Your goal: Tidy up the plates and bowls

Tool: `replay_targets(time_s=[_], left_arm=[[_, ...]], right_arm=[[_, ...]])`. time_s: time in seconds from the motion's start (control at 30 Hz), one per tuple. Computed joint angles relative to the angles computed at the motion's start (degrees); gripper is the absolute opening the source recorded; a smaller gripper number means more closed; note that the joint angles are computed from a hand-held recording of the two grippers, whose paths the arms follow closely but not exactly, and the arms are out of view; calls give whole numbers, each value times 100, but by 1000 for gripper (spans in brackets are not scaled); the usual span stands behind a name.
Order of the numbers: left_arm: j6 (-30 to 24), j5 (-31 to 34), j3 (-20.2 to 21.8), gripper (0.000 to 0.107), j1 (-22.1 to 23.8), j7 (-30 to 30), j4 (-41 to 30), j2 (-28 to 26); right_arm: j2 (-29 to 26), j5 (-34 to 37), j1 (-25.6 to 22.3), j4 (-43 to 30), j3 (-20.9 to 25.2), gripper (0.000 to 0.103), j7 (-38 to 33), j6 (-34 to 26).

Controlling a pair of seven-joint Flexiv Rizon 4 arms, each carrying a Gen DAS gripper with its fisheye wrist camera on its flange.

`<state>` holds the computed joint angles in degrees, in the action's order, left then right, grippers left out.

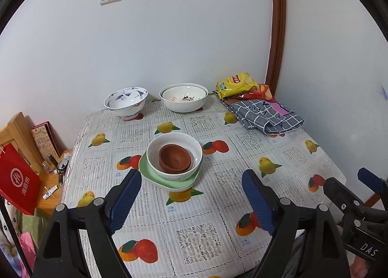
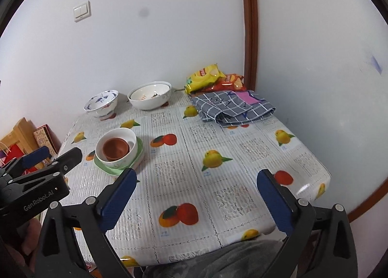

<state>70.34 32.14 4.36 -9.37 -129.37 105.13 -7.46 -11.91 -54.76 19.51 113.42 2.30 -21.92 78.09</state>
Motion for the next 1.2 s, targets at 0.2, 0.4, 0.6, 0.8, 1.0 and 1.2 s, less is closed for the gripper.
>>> replay_targets(time_s=[0.2,0.4,0.6,0.8,1.0,1.2], left_arm=[[-66,91,-25,86,-31,-97,20,49],[-98,115,-45,86,-26,-119,47,52],[-151,140,-66,86,-25,-136,37,52],[-150,65,-65,86,-15,-99,60,47],[-183,55,-65,86,-11,-102,45,32],[-191,19,-69,86,-12,-92,38,15]], right_arm=[[78,-5,-5,117,18,98,78,-14],[113,-176,-35,148,36,98,224,-50],[127,-328,-73,165,41,98,323,-10],[125,-396,-83,163,63,98,350,-45],[117,-415,-89,157,75,98,367,-44],[117,-440,-95,160,68,98,393,-22]])
